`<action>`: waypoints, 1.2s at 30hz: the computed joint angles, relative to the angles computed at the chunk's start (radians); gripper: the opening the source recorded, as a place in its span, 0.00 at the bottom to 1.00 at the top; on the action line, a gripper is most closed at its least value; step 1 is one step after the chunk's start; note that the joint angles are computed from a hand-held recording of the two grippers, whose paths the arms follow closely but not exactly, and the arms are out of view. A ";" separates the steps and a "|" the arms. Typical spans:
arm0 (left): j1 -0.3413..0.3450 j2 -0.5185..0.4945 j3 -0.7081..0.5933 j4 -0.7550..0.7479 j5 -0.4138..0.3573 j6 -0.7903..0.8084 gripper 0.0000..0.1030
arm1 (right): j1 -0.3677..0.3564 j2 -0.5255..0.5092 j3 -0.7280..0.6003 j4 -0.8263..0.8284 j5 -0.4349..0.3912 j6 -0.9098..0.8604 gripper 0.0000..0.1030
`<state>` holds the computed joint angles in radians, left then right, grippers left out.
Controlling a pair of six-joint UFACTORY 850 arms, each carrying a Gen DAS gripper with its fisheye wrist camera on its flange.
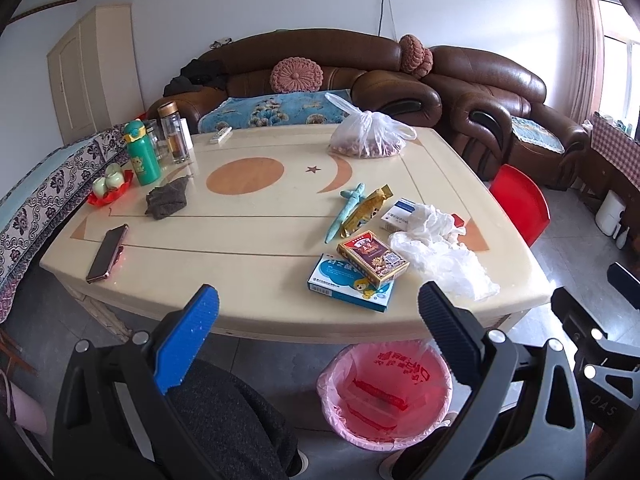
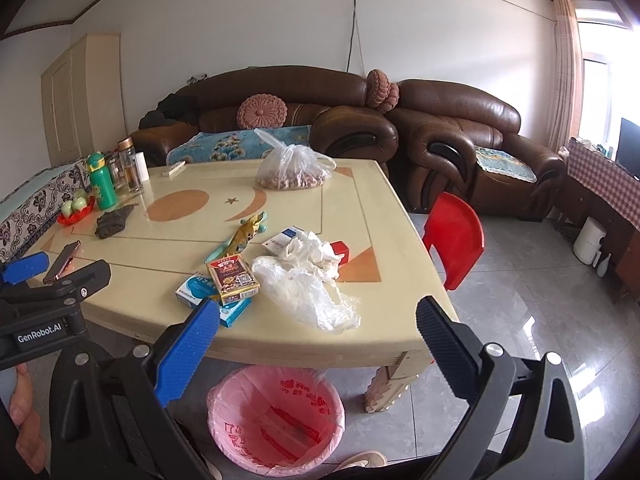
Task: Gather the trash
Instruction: 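Move the left tool to the card box while the right tool approaches the plastic bag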
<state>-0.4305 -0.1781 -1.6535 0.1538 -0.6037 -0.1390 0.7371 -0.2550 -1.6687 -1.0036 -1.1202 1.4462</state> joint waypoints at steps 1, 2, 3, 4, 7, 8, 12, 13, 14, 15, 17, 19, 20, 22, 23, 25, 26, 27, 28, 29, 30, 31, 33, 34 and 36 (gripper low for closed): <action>0.002 -0.008 -0.007 -0.005 -0.005 0.004 0.95 | -0.005 -0.003 0.000 0.006 0.005 -0.006 0.93; 0.003 -0.014 -0.011 -0.011 -0.007 0.008 0.95 | -0.010 -0.005 0.002 0.014 0.015 -0.012 0.93; 0.004 -0.025 -0.021 -0.016 -0.014 0.012 0.95 | -0.022 -0.005 0.006 0.030 0.037 -0.022 0.93; 0.004 -0.035 -0.029 -0.014 -0.019 0.015 0.95 | -0.027 -0.005 0.010 0.036 0.051 -0.022 0.93; 0.005 -0.059 -0.048 -0.016 -0.024 0.036 0.95 | -0.051 0.002 0.032 0.059 0.107 -0.028 0.93; 0.008 -0.065 -0.055 -0.025 -0.026 0.050 0.95 | -0.059 0.001 0.034 0.067 0.119 -0.037 0.93; 0.012 -0.106 -0.102 -0.055 -0.040 0.118 0.95 | -0.088 -0.009 0.035 0.091 0.155 -0.083 0.93; 0.011 -0.118 -0.117 -0.051 -0.041 0.131 0.95 | -0.094 -0.013 0.032 0.096 0.158 -0.092 0.93; 0.010 -0.124 -0.124 -0.054 -0.045 0.142 0.95 | -0.103 -0.018 0.030 0.104 0.165 -0.106 0.93; 0.009 -0.139 -0.143 -0.071 -0.056 0.168 0.95 | -0.107 -0.014 0.035 0.108 0.169 -0.109 0.93; 0.010 -0.159 -0.168 -0.089 -0.073 0.190 0.95 | -0.122 -0.010 0.047 0.110 0.202 -0.113 0.93; 0.003 -0.176 -0.186 -0.077 -0.078 0.187 0.95 | -0.141 -0.006 0.059 0.127 0.247 -0.121 0.93; -0.001 -0.186 -0.197 -0.069 -0.084 0.187 0.95 | -0.151 -0.008 0.060 0.138 0.264 -0.130 0.93; -0.004 -0.213 -0.230 -0.083 -0.107 0.211 0.95 | -0.165 -0.018 0.052 0.159 0.274 -0.155 0.93; -0.003 -0.229 -0.251 -0.095 -0.117 0.223 0.95 | -0.172 -0.024 0.050 0.169 0.282 -0.167 0.93; -0.002 -0.261 -0.293 -0.099 -0.134 0.233 0.95 | -0.184 -0.029 0.053 0.186 0.303 -0.183 0.93; 0.000 -0.279 -0.320 -0.107 -0.146 0.245 0.95 | -0.189 -0.029 0.056 0.188 0.311 -0.185 0.93; 0.003 -0.302 -0.351 -0.119 -0.160 0.261 0.95 | -0.197 -0.030 0.060 0.197 0.328 -0.194 0.93; 0.005 -0.323 -0.379 -0.123 -0.172 0.270 0.95 | -0.202 -0.031 0.060 0.202 0.335 -0.198 0.93; 0.007 -0.349 -0.415 -0.129 -0.187 0.285 0.95 | -0.210 -0.034 0.061 0.211 0.348 -0.208 0.93; 0.010 -0.364 -0.433 -0.140 -0.198 0.300 0.95 | -0.217 -0.033 0.066 0.221 0.363 -0.217 0.93; 0.012 -0.389 -0.468 -0.147 -0.221 0.311 0.95 | -0.227 -0.034 0.069 0.236 0.380 -0.231 0.93; 0.018 -0.426 -0.516 -0.173 -0.262 0.323 0.95 | -0.241 -0.044 0.065 0.250 0.388 -0.248 0.93; 0.019 -0.439 -0.530 -0.185 -0.276 0.323 0.95 | -0.247 -0.048 0.064 0.261 0.396 -0.261 0.93; 0.016 -0.465 -0.560 -0.196 -0.307 0.321 0.95 | -0.258 -0.052 0.069 0.277 0.412 -0.276 0.93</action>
<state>-0.4144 -0.6428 -2.2132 -0.0421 -0.9105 0.1816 0.4794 -0.3073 -1.5996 -0.7269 -0.7078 1.1699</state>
